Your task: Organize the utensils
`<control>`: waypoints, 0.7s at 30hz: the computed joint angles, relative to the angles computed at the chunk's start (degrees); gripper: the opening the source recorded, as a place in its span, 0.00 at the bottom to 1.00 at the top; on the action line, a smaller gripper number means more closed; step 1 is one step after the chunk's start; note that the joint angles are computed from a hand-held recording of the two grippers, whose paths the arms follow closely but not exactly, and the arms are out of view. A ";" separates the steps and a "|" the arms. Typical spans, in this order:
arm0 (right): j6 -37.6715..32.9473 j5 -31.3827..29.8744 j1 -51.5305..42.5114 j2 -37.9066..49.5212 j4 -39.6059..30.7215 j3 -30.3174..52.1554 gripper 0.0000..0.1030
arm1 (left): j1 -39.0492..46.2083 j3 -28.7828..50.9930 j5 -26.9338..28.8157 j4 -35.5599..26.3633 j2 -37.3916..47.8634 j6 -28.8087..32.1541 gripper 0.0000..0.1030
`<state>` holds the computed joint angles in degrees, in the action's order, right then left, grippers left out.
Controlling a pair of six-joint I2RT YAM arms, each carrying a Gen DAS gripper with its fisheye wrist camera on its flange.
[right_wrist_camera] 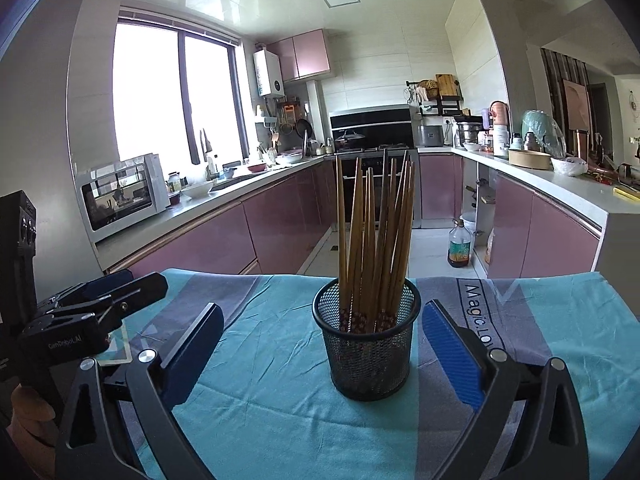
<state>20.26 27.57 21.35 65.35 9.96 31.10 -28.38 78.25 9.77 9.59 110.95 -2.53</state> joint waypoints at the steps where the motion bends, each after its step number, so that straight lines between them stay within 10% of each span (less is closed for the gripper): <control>1: 0.20 0.71 0.71 0.15 0.25 -0.26 0.93 | 0.27 -1.62 -0.07 0.93 -1.04 -0.12 0.94; 21: 1.24 21.30 15.31 1.58 4.72 -2.78 0.93 | 1.43 -21.02 -3.10 13.14 -12.98 -1.48 0.94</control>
<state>21.50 48.87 36.67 66.93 14.68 28.32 -26.95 57.23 6.67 22.73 97.97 -4.01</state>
